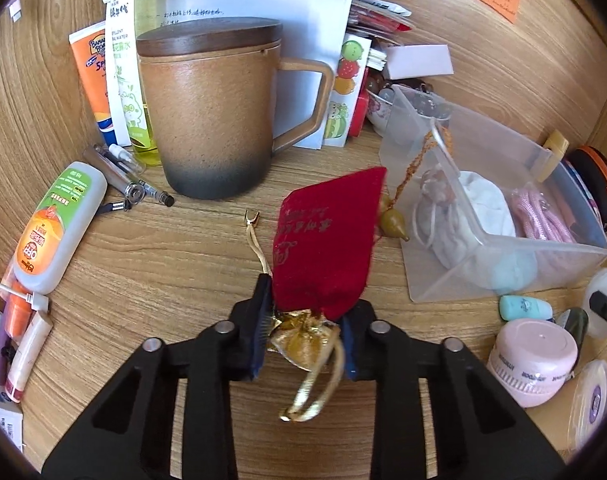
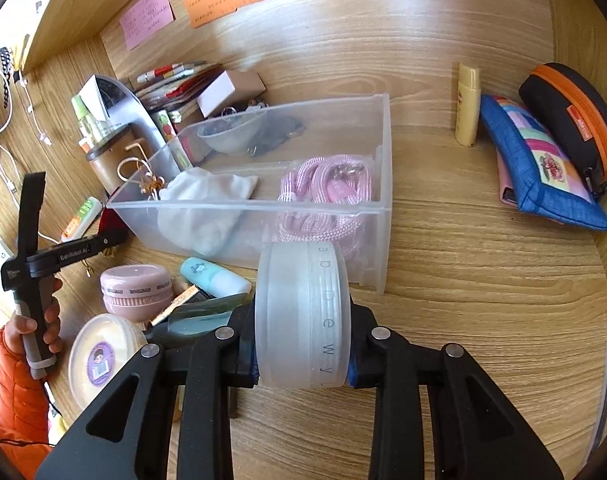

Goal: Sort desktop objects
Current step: 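Grasp the clear tape roll with the right tool while the left tool grasps the red velvet pouch, then carry the tape roll with the right tool while the left carries the red pouch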

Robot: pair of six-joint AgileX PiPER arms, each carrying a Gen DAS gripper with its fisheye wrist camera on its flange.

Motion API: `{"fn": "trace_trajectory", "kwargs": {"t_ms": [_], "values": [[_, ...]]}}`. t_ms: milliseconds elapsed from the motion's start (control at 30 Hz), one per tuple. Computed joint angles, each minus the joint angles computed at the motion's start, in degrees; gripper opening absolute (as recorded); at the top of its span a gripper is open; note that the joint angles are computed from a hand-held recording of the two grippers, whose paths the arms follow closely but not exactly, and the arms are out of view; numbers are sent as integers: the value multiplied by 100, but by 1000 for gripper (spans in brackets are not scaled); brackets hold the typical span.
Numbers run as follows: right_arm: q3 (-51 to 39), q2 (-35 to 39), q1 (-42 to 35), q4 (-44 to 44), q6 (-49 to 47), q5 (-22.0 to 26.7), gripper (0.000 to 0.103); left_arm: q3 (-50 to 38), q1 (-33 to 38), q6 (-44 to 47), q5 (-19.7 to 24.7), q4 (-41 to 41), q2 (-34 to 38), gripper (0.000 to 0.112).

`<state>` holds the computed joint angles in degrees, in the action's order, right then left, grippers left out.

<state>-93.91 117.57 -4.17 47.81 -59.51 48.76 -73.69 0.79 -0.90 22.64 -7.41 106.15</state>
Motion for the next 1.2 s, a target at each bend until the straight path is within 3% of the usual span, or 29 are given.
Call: {"fn": "trace_trajectory", "kwargs": {"t_ms": [133,267,300,367,467,800,1000,1200], "values": [[153,-176,-33,47,-132,-100,27,518,-19,143,-260,-30,-380,25],[303,-337,-70,116,-272,-143,27,437,-71,30,-331,38,-341,24],[315,-359,-69,126,-280,-148,27,552,-230,-184,-594,141,-223,24],[367,-415,-61,150,-322,-165,27,636,-229,-201,-650,149,-311,24],[502,-552,-60,206,-431,-241,27,586,-308,-400,-635,280,-362,24],[584,-829,-41,269,-485,-282,27,683,-214,344,-666,-330,-677,24],[418,-878,11,202,-410,-304,27,548,-88,1319,-489,-1281,-823,24],[174,-858,136,104,-340,-289,27,378,-181,1275,-422,-1172,-914,24]]}}
